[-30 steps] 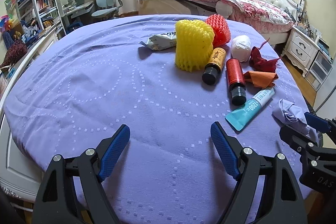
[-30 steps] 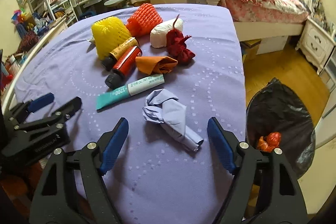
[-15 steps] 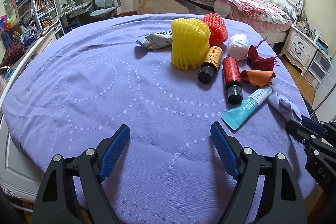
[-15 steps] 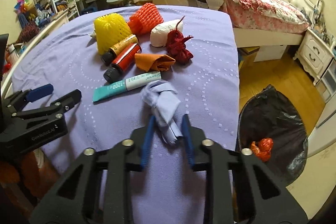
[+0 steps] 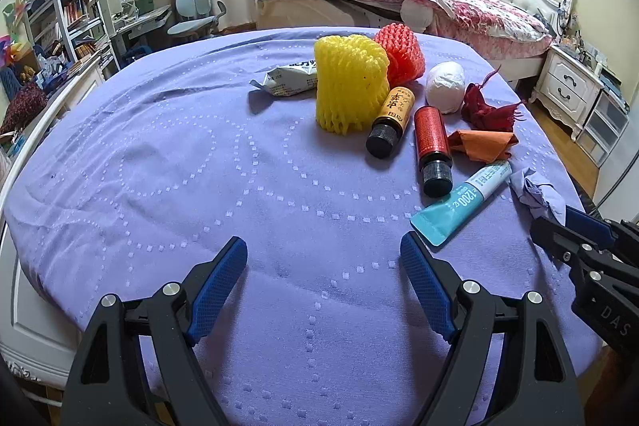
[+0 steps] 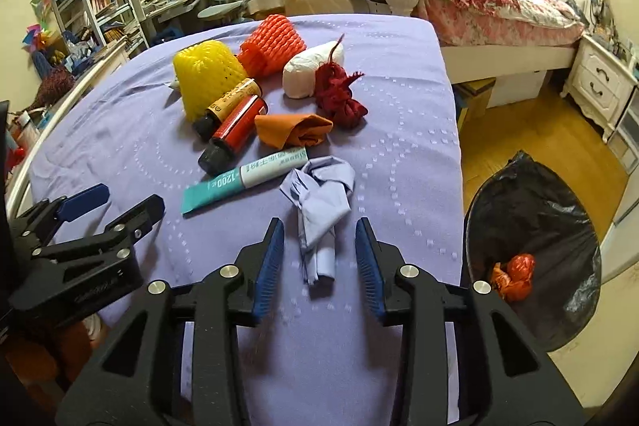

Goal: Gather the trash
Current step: 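Lift the lavender cloth and re-close the right tool on it, then grasp the red cylindrical can with the left tool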

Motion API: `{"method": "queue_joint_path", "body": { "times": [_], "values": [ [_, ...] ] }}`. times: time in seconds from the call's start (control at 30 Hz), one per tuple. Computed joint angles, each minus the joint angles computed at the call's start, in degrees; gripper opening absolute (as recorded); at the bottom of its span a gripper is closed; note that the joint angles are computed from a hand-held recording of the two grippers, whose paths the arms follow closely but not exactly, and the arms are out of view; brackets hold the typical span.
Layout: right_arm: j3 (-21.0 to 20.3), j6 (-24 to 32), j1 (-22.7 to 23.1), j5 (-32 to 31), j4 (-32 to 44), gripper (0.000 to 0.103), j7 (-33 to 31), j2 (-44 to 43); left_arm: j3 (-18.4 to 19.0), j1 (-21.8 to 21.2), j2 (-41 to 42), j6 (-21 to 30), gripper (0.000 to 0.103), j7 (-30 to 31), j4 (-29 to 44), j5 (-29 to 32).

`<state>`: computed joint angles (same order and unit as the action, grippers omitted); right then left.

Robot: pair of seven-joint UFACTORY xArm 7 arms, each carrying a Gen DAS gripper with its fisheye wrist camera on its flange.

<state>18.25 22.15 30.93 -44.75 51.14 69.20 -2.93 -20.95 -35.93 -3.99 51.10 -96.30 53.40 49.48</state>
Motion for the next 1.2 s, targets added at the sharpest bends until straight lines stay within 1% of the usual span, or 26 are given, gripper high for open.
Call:
{"method": "queue_joint_path", "body": {
  "times": [0.1, 0.17, 0.2, 0.47, 0.8, 0.87, 0.9, 1.1, 1.17, 1.2],
  "values": [
    [0.0, 0.9, 0.1, -1.8, 0.9, 0.036, 1.0, 0.9, 0.1, 0.0, 0.2, -0.2, 0.079, 0.1, 0.2, 0.1],
    [-0.2, 1.5, 0.4, -2.7, 1.4, 0.023, 1.3, 1.2, 0.2, 0.0, 0.4, -0.4, 0.079, 0.1, 0.4, 0.1],
    [-0.3, 1.5, 0.5, -2.8, 1.4, 0.021, 1.3, 1.3, 0.2, 0.0, 0.6, -0.4, 0.079, 0.2, 0.5, 0.3],
    [-0.9, 0.4, 0.0, -3.6, 0.6, 0.021, 2.9, 0.6, 0.7, -0.6, 2.5, -0.5, 0.079, 1.1, 2.5, 1.2],
    [-1.8, -1.4, -1.2, -3.5, 1.0, 0.021, 2.7, 1.3, 3.0, -1.9, 7.1, -0.9, 0.079, 3.7, 8.3, 3.7],
    [-2.1, -2.0, -1.4, -3.2, 0.9, 0.021, 2.5, 1.4, 3.6, -2.1, 8.2, -1.4, 0.075, 4.9, 9.6, 3.5],
    [-2.2, -2.3, -1.6, -3.1, 0.8, 0.021, 2.5, 1.3, 3.9, -2.1, 8.7, -1.8, 0.071, 5.9, 10.3, 3.1],
    [-2.5, -4.1, -2.3, -1.9, 0.4, 0.021, 2.2, 1.3, 5.5, -2.7, 10.6, -2.6, 0.061, 9.3, 12.6, 2.1],
    [-2.6, -4.5, -2.4, -1.6, 0.4, 0.021, 1.8, 1.4, 5.9, -2.7, 11.2, -3.2, 0.056, 10.5, 13.1, 1.2],
    [-2.6, -4.7, -2.5, -1.4, 0.4, 0.021, 1.6, 1.5, 6.1, -2.7, 11.4, -3.5, 0.051, 11.2, 13.2, 0.6]
  ]
}}
